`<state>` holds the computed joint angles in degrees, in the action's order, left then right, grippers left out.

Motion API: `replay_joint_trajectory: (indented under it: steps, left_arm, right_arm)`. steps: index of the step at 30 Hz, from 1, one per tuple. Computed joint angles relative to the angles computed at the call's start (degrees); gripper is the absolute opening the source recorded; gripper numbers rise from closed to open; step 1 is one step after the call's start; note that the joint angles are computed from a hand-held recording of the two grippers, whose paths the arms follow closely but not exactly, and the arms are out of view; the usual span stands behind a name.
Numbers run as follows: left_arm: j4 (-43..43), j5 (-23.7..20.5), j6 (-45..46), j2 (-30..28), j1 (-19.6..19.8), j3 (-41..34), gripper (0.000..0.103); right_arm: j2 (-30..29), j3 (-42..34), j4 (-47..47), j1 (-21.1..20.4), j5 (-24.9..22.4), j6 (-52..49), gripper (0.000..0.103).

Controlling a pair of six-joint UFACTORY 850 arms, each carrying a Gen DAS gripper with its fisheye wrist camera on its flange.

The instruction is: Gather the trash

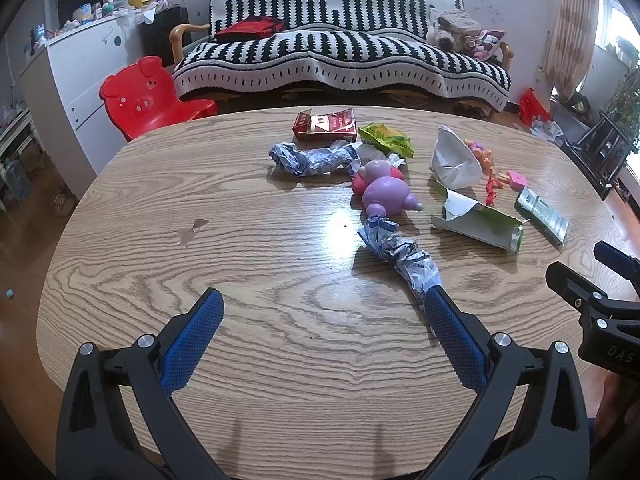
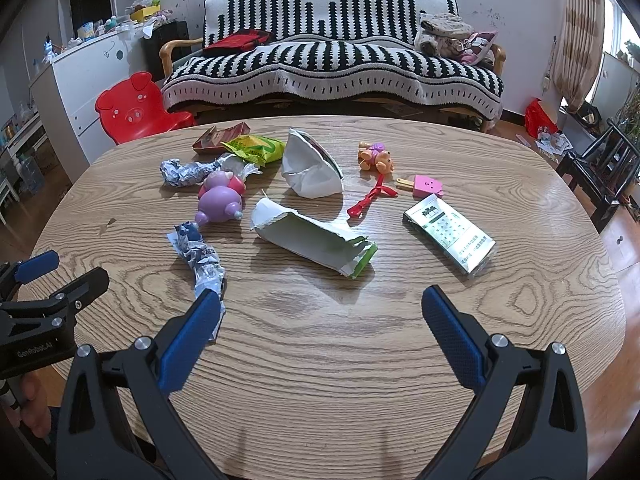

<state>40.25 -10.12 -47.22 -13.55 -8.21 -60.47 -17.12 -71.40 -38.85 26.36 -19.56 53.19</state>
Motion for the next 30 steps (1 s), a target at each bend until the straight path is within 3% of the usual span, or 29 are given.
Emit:
replay_joint_trajectory:
  steps: [30]
  left_arm:
    - [-0.45,0.02,0.43,-0.08,0.02,0.15,0.098]
  right_arm:
    - [-0.01,-0.09,0.5,-0.06,0.0,-0.58,0.098]
